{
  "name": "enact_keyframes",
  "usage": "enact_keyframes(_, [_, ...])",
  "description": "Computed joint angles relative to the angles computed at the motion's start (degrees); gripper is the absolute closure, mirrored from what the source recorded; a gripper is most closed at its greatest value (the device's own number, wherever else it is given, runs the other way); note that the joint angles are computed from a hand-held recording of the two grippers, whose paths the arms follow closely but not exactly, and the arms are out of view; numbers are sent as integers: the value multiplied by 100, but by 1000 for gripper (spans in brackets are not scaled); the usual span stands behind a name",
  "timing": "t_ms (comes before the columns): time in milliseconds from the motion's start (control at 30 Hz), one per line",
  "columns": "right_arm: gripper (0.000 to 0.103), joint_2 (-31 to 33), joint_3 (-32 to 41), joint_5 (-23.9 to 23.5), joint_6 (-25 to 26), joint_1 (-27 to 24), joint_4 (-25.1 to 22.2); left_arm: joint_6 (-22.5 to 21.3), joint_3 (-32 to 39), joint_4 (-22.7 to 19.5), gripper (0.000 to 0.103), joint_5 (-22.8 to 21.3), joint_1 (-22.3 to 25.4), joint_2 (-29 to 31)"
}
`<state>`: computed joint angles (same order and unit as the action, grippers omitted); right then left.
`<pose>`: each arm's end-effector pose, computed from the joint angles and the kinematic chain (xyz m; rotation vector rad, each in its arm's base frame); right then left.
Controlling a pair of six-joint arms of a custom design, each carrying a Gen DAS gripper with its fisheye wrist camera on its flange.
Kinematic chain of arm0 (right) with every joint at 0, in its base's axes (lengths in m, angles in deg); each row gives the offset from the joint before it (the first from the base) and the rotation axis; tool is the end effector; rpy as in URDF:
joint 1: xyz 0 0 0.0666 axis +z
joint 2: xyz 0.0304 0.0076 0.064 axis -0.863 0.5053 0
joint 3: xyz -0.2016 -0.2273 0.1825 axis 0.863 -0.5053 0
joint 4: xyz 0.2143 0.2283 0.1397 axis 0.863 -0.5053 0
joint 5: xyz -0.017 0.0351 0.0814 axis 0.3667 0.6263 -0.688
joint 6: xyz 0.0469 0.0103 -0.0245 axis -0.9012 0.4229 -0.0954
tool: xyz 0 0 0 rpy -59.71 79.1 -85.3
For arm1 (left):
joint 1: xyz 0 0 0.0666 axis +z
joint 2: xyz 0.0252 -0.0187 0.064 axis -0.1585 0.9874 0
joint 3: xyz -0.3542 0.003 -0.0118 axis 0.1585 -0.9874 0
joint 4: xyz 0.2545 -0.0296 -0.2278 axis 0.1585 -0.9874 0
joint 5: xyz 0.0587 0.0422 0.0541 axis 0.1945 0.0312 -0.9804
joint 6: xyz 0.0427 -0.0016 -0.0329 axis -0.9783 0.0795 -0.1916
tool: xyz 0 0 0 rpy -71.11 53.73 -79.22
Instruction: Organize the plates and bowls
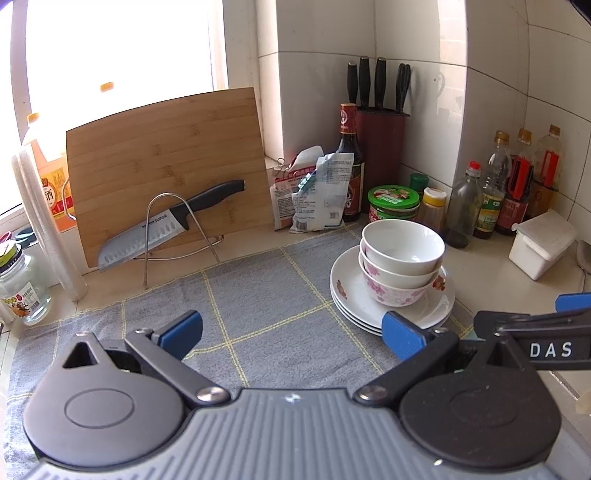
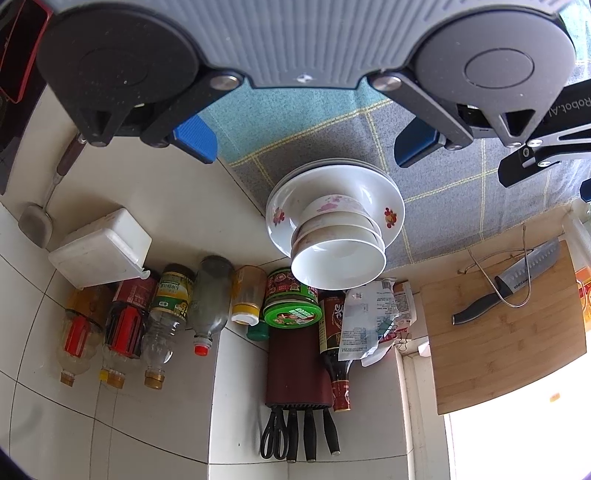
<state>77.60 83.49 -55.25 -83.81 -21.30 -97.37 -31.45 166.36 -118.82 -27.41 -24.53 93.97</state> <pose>0.4026 0.2972 0.5563 0.0235 2.2507 0.0557 0.4020 -0.1026 0.5834 0.0406 2.1625 0.0502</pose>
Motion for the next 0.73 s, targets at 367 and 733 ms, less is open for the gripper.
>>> enact_keyframes(367, [0, -4, 8, -4, 64, -3, 20, 5, 18, 6, 1, -10, -2, 4])
enact_keyframes(733, [0, 34, 87, -3, 92, -9, -20, 15, 48, 3, 1, 42, 14, 14])
